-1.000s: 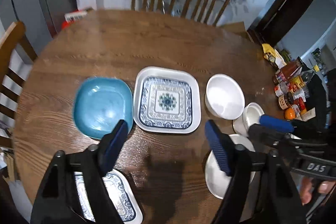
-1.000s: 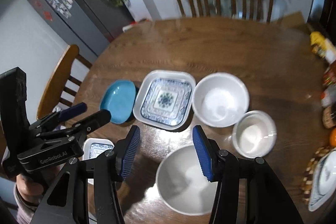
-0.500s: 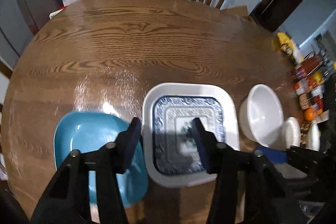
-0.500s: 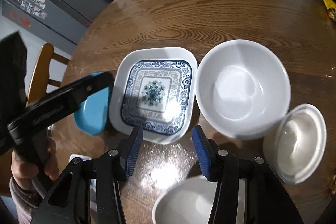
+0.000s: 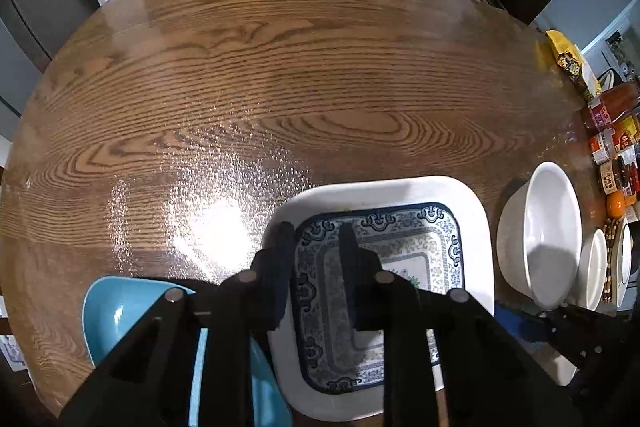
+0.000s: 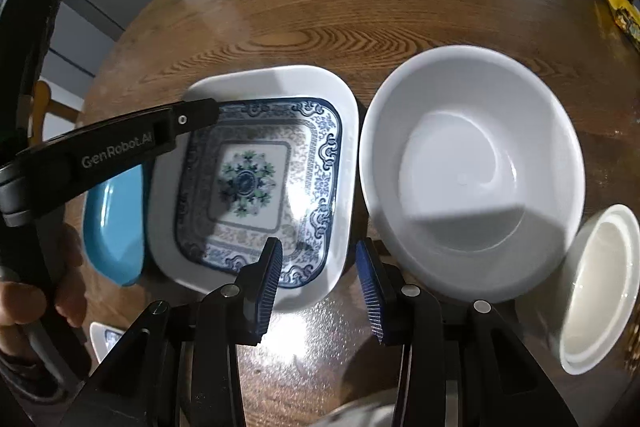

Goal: Organize plates and bowls
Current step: 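Carry the patterned plate with the left gripper onto the first patterned plate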

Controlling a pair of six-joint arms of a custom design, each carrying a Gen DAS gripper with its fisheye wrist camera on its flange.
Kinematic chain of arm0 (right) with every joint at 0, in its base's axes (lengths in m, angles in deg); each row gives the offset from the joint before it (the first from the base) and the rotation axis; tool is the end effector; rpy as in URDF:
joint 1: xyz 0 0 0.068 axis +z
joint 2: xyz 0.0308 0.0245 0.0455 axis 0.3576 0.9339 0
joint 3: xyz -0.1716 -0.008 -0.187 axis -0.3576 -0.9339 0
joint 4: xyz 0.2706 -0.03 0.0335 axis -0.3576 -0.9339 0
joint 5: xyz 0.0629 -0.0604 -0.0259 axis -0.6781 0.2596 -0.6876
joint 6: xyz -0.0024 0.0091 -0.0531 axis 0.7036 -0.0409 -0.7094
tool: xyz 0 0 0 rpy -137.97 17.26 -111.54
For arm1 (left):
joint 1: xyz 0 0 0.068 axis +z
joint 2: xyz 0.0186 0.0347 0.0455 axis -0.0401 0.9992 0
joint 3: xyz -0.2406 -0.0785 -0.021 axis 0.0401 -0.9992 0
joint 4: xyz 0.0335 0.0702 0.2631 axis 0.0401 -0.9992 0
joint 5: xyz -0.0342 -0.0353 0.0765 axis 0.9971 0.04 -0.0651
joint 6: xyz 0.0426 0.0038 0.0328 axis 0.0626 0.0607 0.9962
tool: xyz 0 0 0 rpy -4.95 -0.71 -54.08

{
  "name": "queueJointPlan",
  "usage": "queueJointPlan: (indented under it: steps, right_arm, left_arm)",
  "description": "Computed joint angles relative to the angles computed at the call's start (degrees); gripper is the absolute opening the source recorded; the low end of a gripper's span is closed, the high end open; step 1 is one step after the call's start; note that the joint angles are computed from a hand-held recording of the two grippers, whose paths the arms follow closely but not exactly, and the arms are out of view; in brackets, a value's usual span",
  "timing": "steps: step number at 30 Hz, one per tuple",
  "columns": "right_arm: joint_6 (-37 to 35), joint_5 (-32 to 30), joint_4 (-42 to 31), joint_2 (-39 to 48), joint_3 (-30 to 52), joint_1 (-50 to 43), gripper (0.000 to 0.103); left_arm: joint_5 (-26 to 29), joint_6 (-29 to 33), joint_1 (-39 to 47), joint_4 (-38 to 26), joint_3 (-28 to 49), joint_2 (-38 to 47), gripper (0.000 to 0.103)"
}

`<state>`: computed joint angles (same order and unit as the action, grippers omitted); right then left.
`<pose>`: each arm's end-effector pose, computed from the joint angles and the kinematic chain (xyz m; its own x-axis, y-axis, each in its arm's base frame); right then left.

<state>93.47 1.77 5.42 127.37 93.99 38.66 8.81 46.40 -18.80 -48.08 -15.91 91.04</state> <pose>0.2214 0.0775 0.1300 -0.9773 -0.0335 -0.2094 -0.0850 0.9666 0.2419 0.2715 -0.0839 0.1440 -0.9353 0.0947 -0.3409 0.1540 0.9764 -0.1512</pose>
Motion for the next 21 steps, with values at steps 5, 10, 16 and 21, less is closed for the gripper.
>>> queueJointPlan:
  steps: [5, 10, 16, 21]
  right_arm:
    - [-1.68, -1.27, 0.4, 0.24, -0.24, -1.51, 0.041]
    - [-2.15, -1.41, 1.16, 1.5, -0.19, -1.87, 0.041]
    - [-1.25, 0.2, 1.64, 2.89, 1.01, 0.11, 0.034]
    - [-1.42, 3.19, 2.8, 2.37, -0.24, 0.97, 0.009]
  left_arm:
    - [1.37, 1.96, 2.4, -0.29, -1.0, -4.08, 0.022]
    - [-1.0, 3.01, 2.87, -2.12, -0.31, -2.03, 0.022]
    - [-2.06, 2.21, 1.74, -2.67, -0.36, 0.41, 0.022]
    - [-2.45, 1.38, 2.39, -2.03, -2.33, -2.41, 0.016]
